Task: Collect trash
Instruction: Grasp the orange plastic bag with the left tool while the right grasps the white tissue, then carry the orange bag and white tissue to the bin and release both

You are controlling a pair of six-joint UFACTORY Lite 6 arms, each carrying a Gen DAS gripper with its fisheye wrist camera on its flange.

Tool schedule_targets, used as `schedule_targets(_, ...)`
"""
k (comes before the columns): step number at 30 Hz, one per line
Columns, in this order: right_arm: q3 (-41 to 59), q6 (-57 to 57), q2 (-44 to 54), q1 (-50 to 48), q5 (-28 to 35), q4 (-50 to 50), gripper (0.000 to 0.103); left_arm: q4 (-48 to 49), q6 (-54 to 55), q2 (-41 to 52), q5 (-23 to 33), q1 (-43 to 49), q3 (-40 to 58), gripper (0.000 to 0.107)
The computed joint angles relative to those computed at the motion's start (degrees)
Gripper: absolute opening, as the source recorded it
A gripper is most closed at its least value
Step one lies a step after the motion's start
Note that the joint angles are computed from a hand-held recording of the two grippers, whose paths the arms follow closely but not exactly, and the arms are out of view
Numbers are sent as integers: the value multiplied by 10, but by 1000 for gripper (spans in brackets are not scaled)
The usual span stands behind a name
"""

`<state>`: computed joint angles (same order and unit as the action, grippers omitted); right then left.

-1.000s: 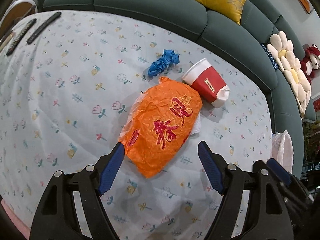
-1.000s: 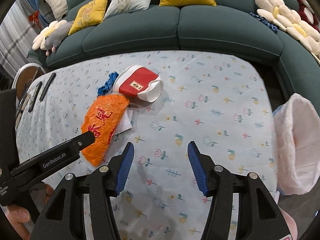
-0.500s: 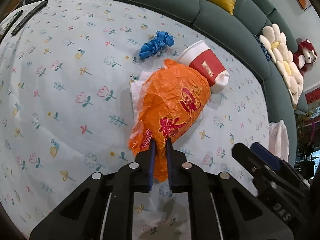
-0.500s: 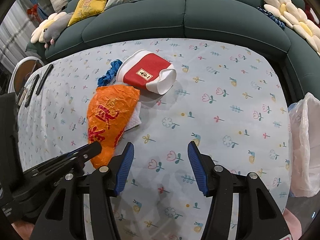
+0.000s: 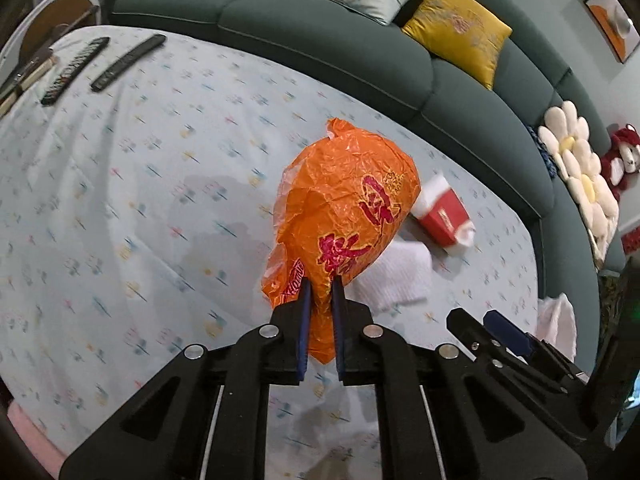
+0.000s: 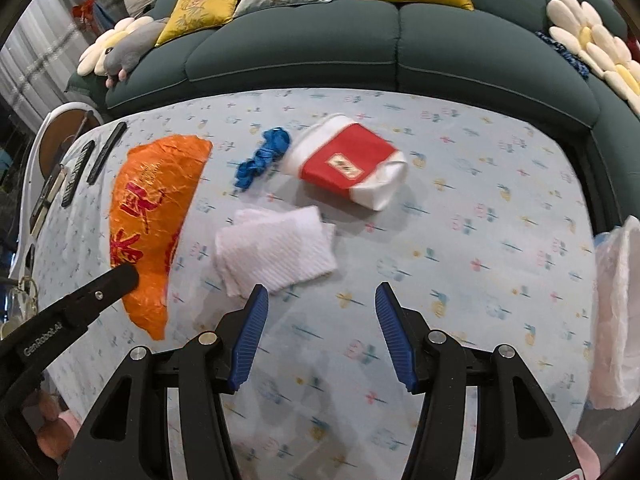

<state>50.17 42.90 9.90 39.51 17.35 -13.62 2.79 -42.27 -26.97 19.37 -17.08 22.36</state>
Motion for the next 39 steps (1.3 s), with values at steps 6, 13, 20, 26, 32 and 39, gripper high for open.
schedule_targets(6, 121, -8, 129, 18, 5, 18, 54, -154, 217, 25, -11, 102, -1, 10)
schedule_targets(13, 227, -3, 255, 27, 26, 22, 66, -284, 372, 85, -46, 141, 1, 10)
schedule_targets(20, 212, 119, 266, 56, 27, -128, 56, -327, 392, 111, -71, 108, -7, 10)
schedule_targets(26, 128, 64, 201, 31, 2, -85, 9, -153, 164, 84, -65, 31, -15, 10)
schedule_targets(32, -30, -21, 59, -18, -39, 9, 5, 102, -178, 47, -12, -120, 1, 10)
schedule_targets(39, -200, -140, -198, -106, -18, 103, 5, 259, -427, 95, 60, -304, 90, 10)
